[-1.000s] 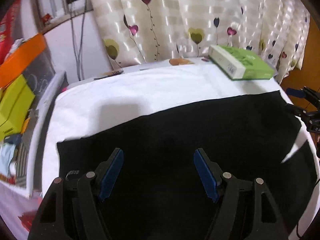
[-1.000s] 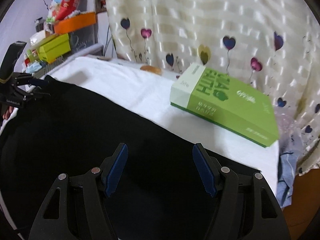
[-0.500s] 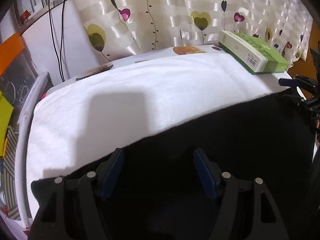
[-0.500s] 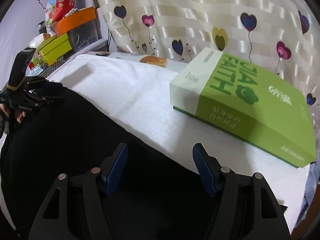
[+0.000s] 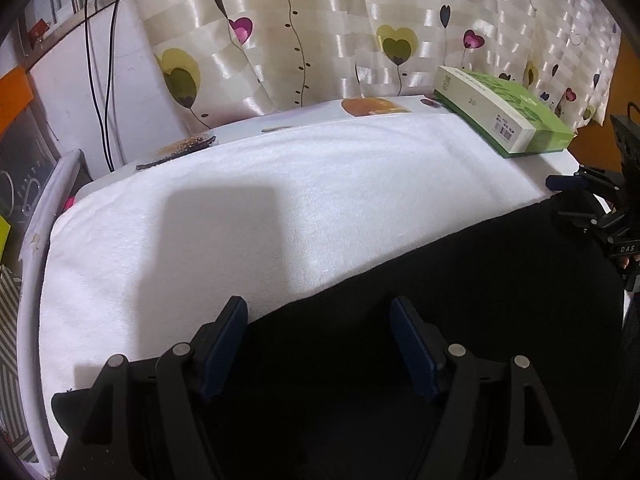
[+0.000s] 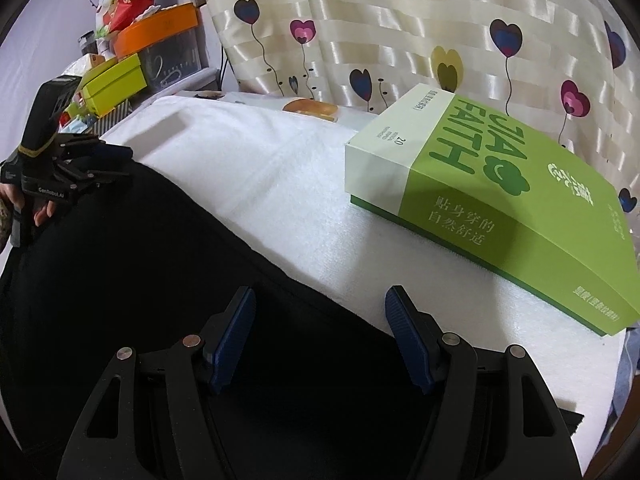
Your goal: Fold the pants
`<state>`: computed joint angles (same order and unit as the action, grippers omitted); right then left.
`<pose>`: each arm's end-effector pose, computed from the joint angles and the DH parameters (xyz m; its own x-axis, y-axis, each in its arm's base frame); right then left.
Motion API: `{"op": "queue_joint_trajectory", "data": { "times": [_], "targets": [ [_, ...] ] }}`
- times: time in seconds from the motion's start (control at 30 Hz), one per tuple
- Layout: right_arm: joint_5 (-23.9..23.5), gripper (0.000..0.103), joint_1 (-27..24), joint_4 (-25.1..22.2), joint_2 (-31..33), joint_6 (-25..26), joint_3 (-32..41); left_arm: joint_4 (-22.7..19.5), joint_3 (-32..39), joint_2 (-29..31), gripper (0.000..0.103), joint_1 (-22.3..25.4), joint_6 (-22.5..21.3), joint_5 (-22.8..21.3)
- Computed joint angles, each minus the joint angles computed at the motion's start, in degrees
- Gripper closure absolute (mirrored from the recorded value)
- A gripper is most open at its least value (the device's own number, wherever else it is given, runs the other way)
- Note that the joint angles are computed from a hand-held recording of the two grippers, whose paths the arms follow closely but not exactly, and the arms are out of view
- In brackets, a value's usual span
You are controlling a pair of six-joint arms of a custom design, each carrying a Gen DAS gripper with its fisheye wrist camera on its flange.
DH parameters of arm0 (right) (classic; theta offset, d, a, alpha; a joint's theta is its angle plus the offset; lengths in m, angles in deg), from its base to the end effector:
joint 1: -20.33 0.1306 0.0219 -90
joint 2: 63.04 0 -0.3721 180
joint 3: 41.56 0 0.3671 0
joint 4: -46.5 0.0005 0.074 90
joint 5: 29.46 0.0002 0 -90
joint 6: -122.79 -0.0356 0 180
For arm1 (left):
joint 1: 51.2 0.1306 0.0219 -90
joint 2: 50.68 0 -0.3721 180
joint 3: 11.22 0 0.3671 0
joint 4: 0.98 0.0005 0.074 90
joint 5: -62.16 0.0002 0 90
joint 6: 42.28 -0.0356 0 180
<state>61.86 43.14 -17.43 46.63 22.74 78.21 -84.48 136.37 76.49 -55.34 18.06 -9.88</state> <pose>0.5288 0.2210 0.4568 -0.7982 -0.1464 -0.5844 -0.2394 0.9672 0.0847 0.6369 -0.0576 0.4589 -0.6699 0.5205 -0.5295 0.6208 0.7839 -0.0149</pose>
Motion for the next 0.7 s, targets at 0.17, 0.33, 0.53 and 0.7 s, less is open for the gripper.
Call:
{"op": "queue_joint_trajectory", "data": {
  "times": [0.17,0.33,0.53,0.7],
  "targets": [
    [0.25,0.047,0.22,0.24,-0.25,0.2,-0.28,0.11,-0.27,-0.04,0.03,0.21,-0.37,1.33],
    [0.0,0.065,0.58,0.95,-1.29,0.64,-1.56,1.49,-2.74,-1.51,0.042,0.34,-1.75,2.99],
    [0.21,0.089,0.84,2.24,-2.93,0.04,-3.8,2.82,-5.6,-3.54,0.055,0.05,-2.38,2.26],
    [3.59,0.094,2.14,1.7,-2.97,0.9,-3.38,6.54,-10.72,-6.96,0.074,-0.59,-3.2,0.1]
  ]
}}
